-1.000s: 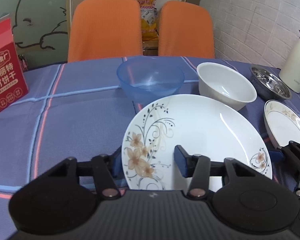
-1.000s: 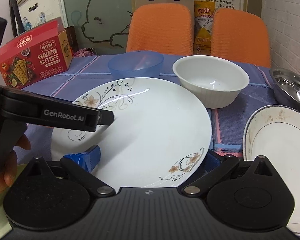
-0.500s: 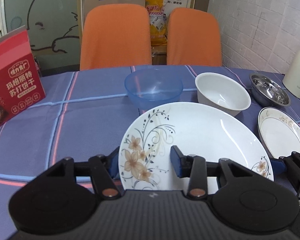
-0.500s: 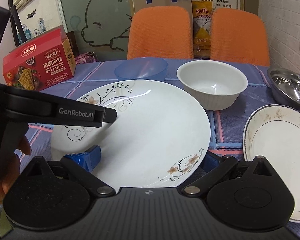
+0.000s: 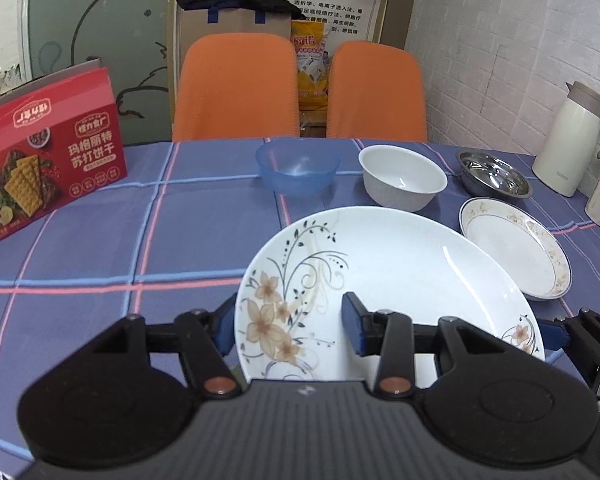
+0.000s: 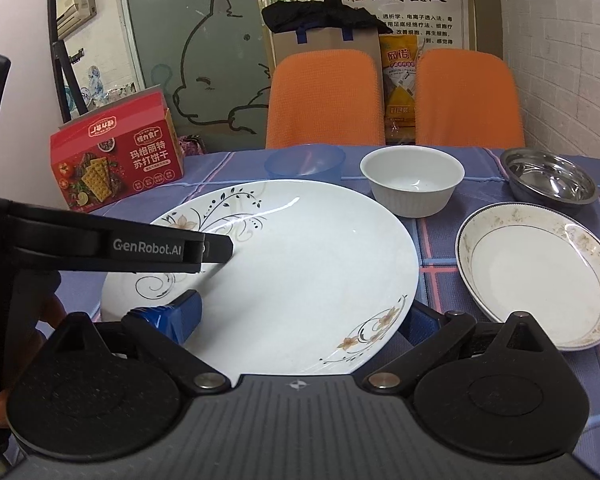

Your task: Organize plates and bowls

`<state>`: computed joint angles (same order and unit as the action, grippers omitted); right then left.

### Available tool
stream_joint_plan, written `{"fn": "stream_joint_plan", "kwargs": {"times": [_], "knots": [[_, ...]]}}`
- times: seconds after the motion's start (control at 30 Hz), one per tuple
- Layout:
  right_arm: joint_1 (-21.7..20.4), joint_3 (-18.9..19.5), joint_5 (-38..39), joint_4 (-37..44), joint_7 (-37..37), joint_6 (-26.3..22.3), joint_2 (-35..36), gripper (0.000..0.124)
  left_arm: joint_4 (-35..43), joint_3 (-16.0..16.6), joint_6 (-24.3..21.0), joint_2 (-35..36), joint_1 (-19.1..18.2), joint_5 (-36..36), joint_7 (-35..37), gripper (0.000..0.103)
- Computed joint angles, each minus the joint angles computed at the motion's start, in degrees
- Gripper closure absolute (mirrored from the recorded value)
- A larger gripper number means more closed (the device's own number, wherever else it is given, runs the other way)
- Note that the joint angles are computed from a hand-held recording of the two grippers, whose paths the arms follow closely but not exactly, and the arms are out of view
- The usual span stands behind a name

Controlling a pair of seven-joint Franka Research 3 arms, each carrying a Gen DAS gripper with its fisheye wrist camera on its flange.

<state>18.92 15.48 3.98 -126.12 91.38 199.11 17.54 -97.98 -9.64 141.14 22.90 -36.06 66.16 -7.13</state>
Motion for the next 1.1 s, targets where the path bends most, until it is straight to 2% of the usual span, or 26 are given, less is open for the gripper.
{"fn": "stream_joint_plan", "kwargs": {"times": [0.13,0.3,0.47,0.57,0.67,0.73,0.8,0.87,0.9,0.97,1.03,1.1], "knots": [[-1.4,2.1,-2.1,-4.5,2.8,2.2,-2.2,0.034,-5.0,-1.2,-1.7,-3.0,-1.1,0.6,-3.2,0.061],[-1.7,2.8,-6.4,-8.7,7.3,3.4,-4.0,0.034,-10.2,-3.0,-2.3,-5.4,-0.7,0.4,-6.8,0.061],[2.0,0.4,-5.6,-9.7,6.2,3.2,-3.9,0.034,-13.5,-3.4,1.3,-6.5,0.8,1.6,-10.9,0.060],[5.3,-1.9,-2.3,-9.7,2.8,4.1,-3.5,0.034,-14.1,-3.3,3.0,-6.5,1.4,3.3,-12.9,0.060],[7.0,-3.0,-0.1,-9.6,-0.3,5.1,-3.0,0.034,-14.4,-3.2,4.3,-6.2,1.9,4.6,-14.9,0.056],[7.9,-3.7,1.3,-8.9,-2.6,5.6,-2.1,0.034,-14.6,-3.1,3.6,-6.5,1.5,6.3,-16.2,0.051],[7.3,-3.3,1.4,-8.0,-3.0,4.4,-1.5,0.034,-14.7,-3.3,1.2,-7.3,0.7,8.5,-16.9,0.036],[7.6,-3.4,2.1,-7.6,-4.3,3.0,-1.3,0.035,-14.8,-3.9,-1.9,-8.2,0.2,10.1,-17.0,0.035],[6.1,-2.3,0.7,-7.3,-3.9,1.5,-1.3,0.035,-14.7,-4.3,-3.6,-8.4,0.0,10.2,-16.7,0.033],[5.0,-1.4,0.0,-7.9,-3.6,3.3,-1.2,0.035,-14.5,-4.9,-6.2,-8.8,-0.1,10.0,-16.5,0.024],[1.7,1.1,-2.9,-8.8,0.3,5.7,-1.5,0.035,-14.7,-5.2,-5.9,-9.0,0.4,10.4,-17.0,0.024],[1.0,1.0,-4.1,-9.7,2.5,7.8,-2.0,0.035,-14.4,-5.5,-5.1,-8.8,0.8,10.2,-16.7,0.024]]}}
